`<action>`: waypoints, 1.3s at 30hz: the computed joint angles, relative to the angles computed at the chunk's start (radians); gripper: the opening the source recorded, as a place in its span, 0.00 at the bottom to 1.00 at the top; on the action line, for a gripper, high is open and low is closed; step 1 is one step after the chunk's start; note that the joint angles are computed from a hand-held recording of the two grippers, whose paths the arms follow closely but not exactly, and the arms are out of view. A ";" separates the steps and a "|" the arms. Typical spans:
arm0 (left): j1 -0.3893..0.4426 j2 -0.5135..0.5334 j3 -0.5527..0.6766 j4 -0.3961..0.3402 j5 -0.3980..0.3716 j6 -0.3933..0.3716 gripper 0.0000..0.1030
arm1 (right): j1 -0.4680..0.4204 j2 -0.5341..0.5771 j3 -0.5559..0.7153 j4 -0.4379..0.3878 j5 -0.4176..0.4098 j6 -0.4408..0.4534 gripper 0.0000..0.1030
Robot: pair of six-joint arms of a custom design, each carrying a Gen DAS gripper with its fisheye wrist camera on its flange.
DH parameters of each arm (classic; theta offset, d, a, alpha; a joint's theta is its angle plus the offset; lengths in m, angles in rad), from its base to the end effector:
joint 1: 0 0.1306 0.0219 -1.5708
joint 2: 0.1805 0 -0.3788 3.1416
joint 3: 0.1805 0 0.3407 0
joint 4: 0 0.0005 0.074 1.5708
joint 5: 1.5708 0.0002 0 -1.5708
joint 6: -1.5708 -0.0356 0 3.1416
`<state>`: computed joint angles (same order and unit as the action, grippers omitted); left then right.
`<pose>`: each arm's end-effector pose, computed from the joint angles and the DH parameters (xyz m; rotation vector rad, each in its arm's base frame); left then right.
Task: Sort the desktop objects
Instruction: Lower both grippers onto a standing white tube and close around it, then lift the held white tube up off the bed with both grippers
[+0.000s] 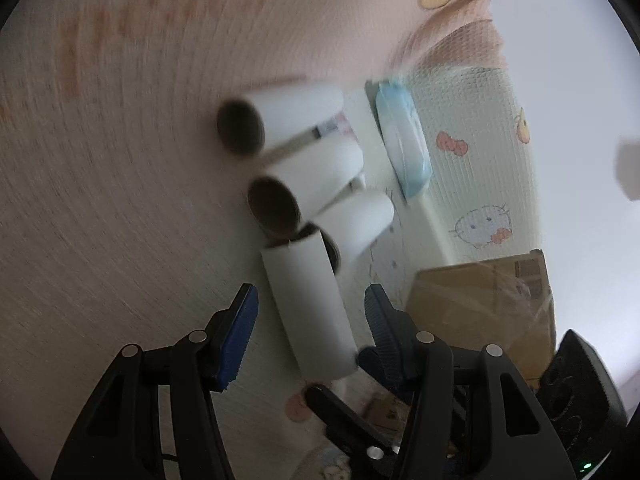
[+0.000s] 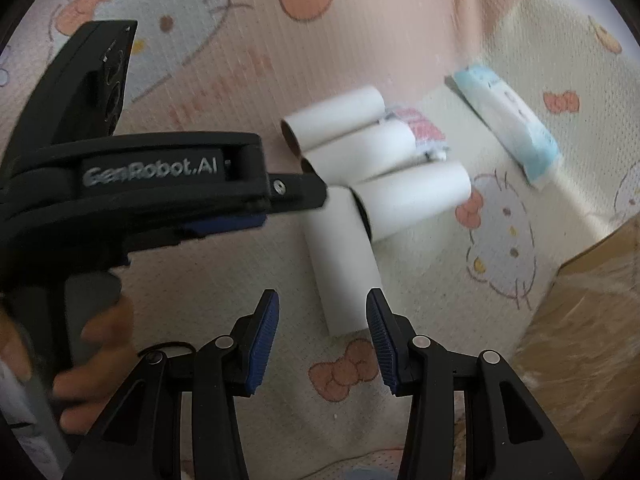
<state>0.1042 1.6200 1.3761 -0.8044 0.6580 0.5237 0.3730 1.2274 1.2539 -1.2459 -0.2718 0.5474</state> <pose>0.4892 0.0288 0.3285 -0.5754 2.5382 -1.0098 0.3116 0.1317 0.4117 -1.2813 2.4346 0.3321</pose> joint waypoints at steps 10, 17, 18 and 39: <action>-0.013 0.027 -0.005 -0.008 0.047 0.021 0.58 | -0.010 0.001 -0.046 0.075 0.025 -0.048 0.41; -0.012 0.041 -0.037 0.055 0.087 0.080 0.52 | -0.029 0.017 -0.069 0.106 0.002 -0.098 0.42; -0.012 0.039 -0.040 0.063 0.079 0.082 0.50 | -0.031 0.018 -0.071 0.108 -0.007 -0.101 0.42; 0.022 0.016 -0.012 0.015 0.083 -0.032 0.44 | -0.001 0.012 -0.083 0.073 -0.106 -0.051 0.41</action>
